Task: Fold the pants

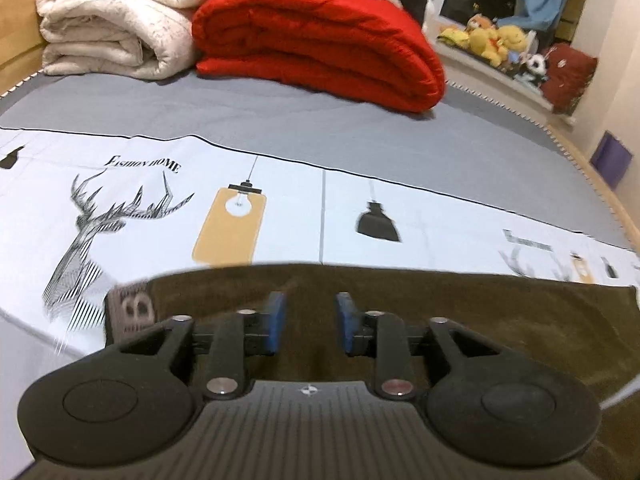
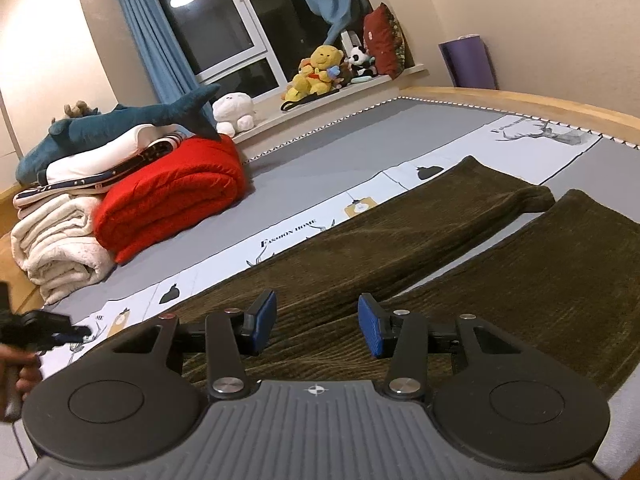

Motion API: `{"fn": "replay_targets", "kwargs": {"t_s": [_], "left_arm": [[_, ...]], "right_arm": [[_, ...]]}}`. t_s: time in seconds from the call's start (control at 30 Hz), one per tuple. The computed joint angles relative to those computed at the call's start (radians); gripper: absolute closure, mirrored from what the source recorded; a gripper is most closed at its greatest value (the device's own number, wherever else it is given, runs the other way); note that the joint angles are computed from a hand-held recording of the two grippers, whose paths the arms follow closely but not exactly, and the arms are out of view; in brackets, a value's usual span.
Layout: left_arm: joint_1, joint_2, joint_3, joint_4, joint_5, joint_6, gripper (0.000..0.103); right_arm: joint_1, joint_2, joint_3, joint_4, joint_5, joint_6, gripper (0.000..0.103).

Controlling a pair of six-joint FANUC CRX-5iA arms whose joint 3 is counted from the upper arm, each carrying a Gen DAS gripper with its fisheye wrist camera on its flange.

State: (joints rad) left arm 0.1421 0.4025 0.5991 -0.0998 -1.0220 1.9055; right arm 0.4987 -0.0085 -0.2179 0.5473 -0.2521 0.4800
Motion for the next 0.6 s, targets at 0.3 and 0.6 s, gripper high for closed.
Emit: {"fn": "replay_targets", "kwargs": {"t_s": [0.3,0.6], "left_arm": [[0.034,0.348,0.442,0.046,-0.287,-0.248,0.018],[-0.01,0.373,0.519,-0.036,-0.358,-0.461,0.087]], "right_arm": [[-0.011,0.001,-0.022,0.051,0.029,-0.069,0.055],[-0.002,0.017,0.012,-0.013,-0.004,-0.009,0.055]]}}
